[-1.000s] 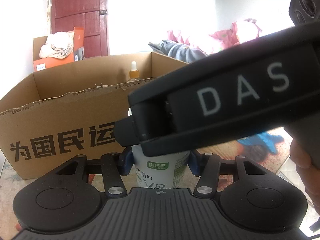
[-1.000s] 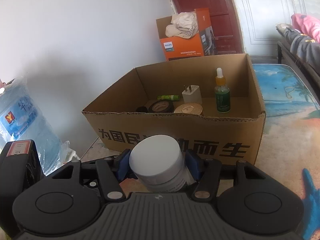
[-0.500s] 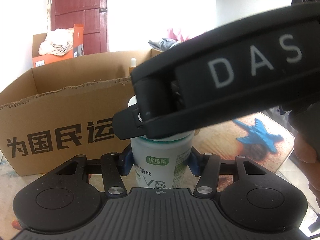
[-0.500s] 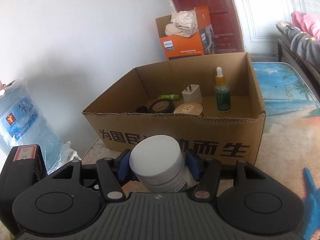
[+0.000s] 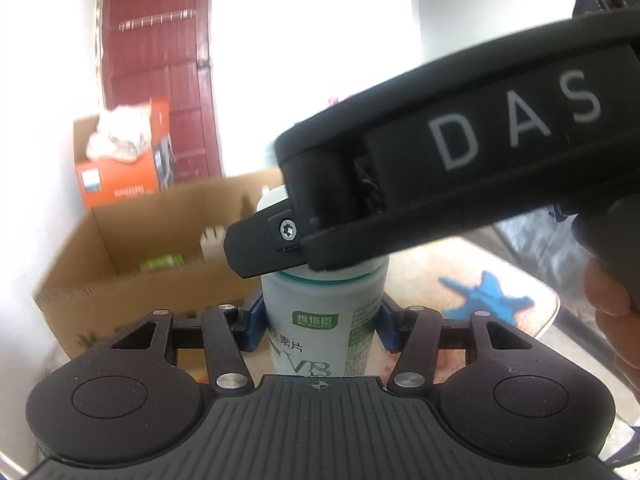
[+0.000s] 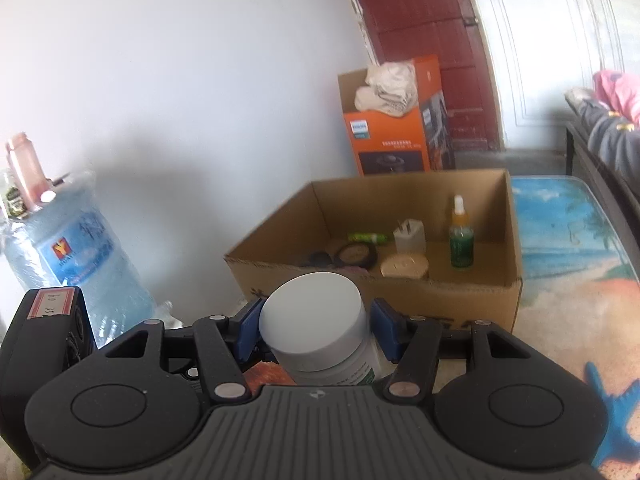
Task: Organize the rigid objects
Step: 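Carry the white pill bottle over the cardboard box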
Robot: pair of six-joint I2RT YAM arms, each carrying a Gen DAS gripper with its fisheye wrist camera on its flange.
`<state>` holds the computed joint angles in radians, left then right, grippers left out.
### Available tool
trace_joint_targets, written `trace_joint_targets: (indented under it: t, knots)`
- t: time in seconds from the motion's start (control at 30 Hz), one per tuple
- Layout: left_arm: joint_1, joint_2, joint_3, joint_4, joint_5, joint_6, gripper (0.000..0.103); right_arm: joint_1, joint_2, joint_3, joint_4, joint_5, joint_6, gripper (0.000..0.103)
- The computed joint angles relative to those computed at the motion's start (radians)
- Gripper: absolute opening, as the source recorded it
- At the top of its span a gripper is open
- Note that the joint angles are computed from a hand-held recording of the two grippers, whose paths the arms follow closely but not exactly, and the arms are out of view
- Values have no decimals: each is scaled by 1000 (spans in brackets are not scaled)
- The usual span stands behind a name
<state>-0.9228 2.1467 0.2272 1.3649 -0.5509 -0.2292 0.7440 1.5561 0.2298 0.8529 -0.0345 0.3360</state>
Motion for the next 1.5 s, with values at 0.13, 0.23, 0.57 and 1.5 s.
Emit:
trace_joint_targets:
  t: [0.13, 0.23, 0.57, 1.5]
  knots:
    - [3, -174, -56, -60, 4, 34, 54, 10, -188, 18, -161, -12, -26, 61]
    - [51, -347, -70, -177, 62, 62, 54, -12, -276, 77, -288, -42, -56, 61]
    - [342, -460, 176, -526, 420, 117, 54, -232, -104, 418, -535, -263, -146, 61]
    - [512, -9, 780, -1051, 645, 50, 55, -443, 613, 876, -583, -430, -256, 56]
